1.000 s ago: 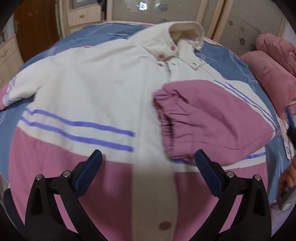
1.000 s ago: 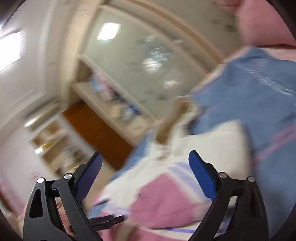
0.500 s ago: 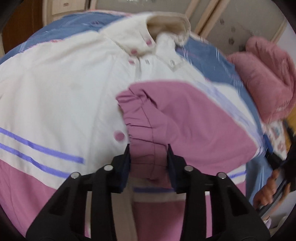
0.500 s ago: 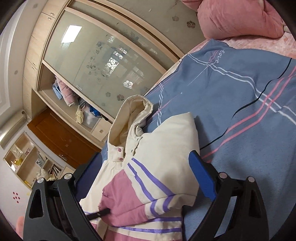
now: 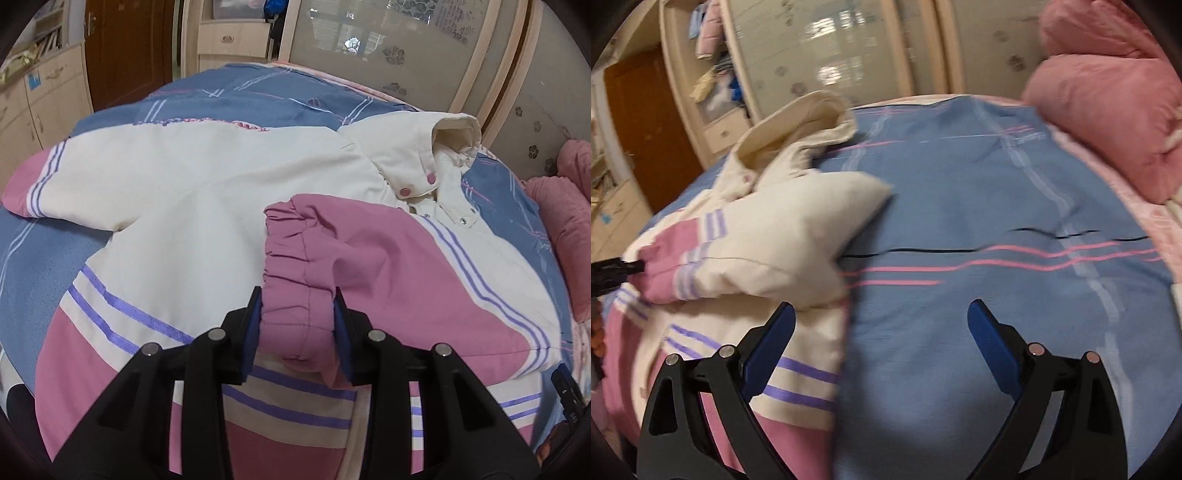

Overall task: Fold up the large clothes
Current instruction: 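Grasp the folded pink cuff with the left tool and pull it toward the hem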

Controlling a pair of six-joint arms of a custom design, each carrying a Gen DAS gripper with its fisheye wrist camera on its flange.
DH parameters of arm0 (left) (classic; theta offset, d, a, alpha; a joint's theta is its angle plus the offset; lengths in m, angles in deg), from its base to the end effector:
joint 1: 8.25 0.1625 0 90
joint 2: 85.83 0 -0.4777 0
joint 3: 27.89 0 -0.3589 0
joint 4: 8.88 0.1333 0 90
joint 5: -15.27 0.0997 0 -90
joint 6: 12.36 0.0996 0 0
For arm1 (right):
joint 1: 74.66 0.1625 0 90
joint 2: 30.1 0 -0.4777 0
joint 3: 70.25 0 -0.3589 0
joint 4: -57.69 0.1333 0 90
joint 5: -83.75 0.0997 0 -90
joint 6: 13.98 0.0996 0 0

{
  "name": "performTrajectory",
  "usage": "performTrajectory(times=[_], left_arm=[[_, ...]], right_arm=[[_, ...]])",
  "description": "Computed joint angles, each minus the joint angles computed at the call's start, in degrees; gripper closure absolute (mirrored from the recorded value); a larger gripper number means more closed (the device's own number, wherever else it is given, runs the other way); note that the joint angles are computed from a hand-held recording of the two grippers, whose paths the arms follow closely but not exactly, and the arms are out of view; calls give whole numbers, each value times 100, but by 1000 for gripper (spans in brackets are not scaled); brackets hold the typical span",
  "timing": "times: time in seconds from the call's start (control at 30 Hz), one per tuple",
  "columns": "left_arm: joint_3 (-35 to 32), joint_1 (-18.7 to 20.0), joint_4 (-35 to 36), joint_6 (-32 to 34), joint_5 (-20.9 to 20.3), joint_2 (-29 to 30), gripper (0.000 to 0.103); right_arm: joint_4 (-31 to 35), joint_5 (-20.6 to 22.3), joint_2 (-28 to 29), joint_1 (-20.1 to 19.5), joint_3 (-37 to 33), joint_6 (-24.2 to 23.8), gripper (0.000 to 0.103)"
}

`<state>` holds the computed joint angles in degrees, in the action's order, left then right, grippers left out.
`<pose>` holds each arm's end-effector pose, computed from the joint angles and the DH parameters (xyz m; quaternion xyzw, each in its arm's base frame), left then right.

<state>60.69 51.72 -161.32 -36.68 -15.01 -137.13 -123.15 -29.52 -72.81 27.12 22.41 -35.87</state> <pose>-0.1584 -0.7122 0.3149 -0.0661 0.8508 -0.3900 0.3460 0.2384 -0.6829 0.2079 0.1984 -0.8988 0.3241 0.2184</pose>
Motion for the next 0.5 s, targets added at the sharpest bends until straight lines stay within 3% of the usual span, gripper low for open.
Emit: performTrajectory(times=[0.07,0.13,0.2,0.23,0.3,0.37,0.4,0.5], left_arm=[[56,-32,-101,43,145,22,67],[134,-71,-160,70,231,-7,66],[151,-67,-205,114,261,-40,66],[185,-70,-229,110,266,-69,66],[184,-52,-243,142,234,-77,66],[210,-34,-238,214,21,-88,66],[212,-58,-210,261,136,-36,67],[249,-115,-516,530,487,85,67]], right_arm=[[191,-199,258,110,-219,-60,9],[169,-1009,709,291,-630,-108,9],[130,-1534,905,361,-888,-82,9],[117,-1565,862,341,-899,52,9],[176,-1536,606,184,-815,827,9],[353,-1222,328,-4,-630,1282,9],[599,-1054,224,-93,-596,1468,9],[981,-1096,194,-90,-607,1186,9]])
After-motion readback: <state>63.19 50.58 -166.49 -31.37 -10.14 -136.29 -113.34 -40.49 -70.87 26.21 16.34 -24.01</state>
